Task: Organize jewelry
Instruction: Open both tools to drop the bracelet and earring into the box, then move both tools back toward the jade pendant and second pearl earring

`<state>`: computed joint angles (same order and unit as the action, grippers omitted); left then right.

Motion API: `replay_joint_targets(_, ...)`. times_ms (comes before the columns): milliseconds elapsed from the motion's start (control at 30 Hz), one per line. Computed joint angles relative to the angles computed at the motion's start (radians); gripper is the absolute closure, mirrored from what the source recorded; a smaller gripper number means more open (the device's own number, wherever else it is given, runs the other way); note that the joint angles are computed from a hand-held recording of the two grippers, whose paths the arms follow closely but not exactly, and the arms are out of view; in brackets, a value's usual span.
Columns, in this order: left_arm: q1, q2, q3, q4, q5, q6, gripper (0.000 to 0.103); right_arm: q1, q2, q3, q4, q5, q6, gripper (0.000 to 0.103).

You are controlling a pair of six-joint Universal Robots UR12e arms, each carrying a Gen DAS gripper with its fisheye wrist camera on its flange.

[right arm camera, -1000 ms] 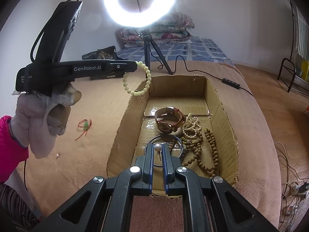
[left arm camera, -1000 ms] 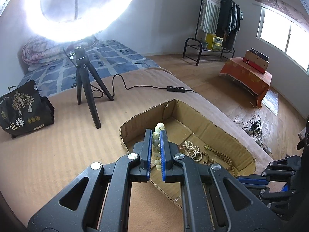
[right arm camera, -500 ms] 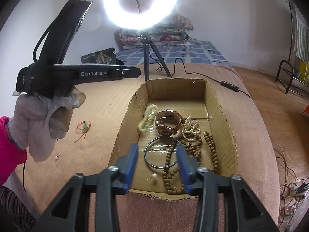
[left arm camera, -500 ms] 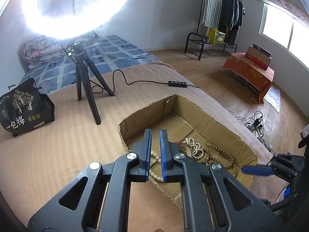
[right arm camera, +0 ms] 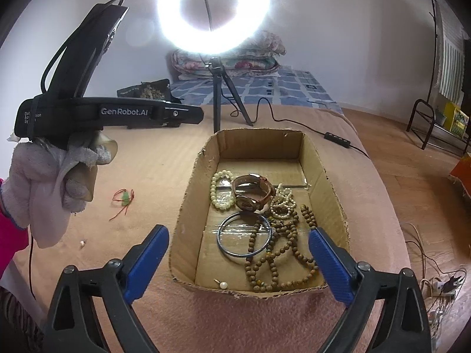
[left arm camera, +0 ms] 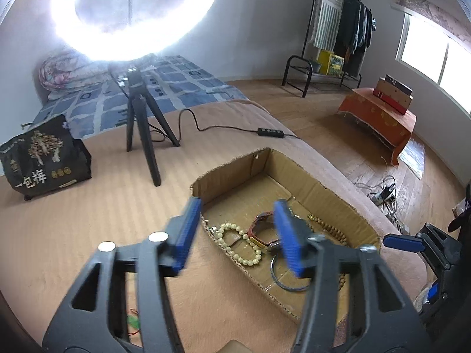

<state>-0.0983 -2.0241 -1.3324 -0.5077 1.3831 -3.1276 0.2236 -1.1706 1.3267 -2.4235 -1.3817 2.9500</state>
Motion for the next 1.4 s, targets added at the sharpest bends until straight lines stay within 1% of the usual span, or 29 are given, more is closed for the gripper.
replay_joint_targets(33,0.002,0.008,-0.011,0.017,0.007,-0.005,0.037,0.003,-0.002,0.001,0.003,-0.006,-0.003,0.006)
replay_joint_targets(67,0.003,0.015,-0.019,0.027,0.013,-0.007,0.034,0.005,-0.005,0.002,0.005,-0.013,-0.007,0.004)
replay_joint_targets(133,0.008,0.031,-0.037,0.044,0.024,-0.007,0.034,0.011,-0.009,0.006,-0.001,-0.031,-0.009,0.0)
replay_joint_targets(267,0.022,0.062,-0.069,0.052,0.037,0.0,0.033,0.017,-0.017,0.009,0.0,-0.035,-0.008,0.0)
replay_joint_targets(433,0.05,0.114,-0.134,0.075,0.052,0.012,0.033,0.027,-0.023,0.012,-0.011,-0.053,0.003,0.0)
replay_joint_targets(567,0.073,0.155,-0.188,0.096,0.064,0.018,0.033,0.031,-0.024,0.013,-0.013,-0.04,0.005,0.0)
replay_joint_targets(733,0.106,0.211,-0.269,0.122,0.058,0.016,0.033,0.04,-0.021,0.011,-0.034,-0.024,0.003,0.0)
replay_joint_targets(900,0.125,0.263,-0.349,0.133,0.056,0.037,0.033,0.058,-0.012,0.0,-0.053,-0.011,-0.024,0.0)
replay_joint_targets(1033,0.137,0.305,-0.425,0.151,0.051,0.048,0.034,0.071,0.001,-0.019,-0.041,-0.004,-0.043,0.0)
replay_joint_targets(1100,0.142,0.321,-0.455,0.149,0.041,0.047,0.038,0.077,0.011,-0.035,-0.03,0.008,-0.046,0.002)
replay_joint_targets(1133,0.145,0.329,-0.469,0.141,0.034,0.047,0.044,0.079,0.016,-0.043,-0.021,0.015,-0.048,0.003)
replay_joint_targets(1200,0.149,0.339,-0.488,0.125,0.019,0.048,0.047,0.081,0.025,-0.057,-0.004,0.031,-0.051,0.005)
replay_joint_targets(1233,0.154,0.344,-0.501,0.114,0.0,0.051,0.049,0.083,0.034,-0.071,0.015,0.046,-0.049,0.006)
replay_joint_targets(1333,0.161,0.35,-0.523,0.084,-0.034,0.064,0.062,0.088,0.051,-0.094,0.042,0.06,-0.039,0.006)
replay_joint_targets(1400,0.162,0.351,-0.532,0.065,-0.047,0.072,0.064,0.092,0.064,-0.11,0.06,0.073,-0.029,0.006)
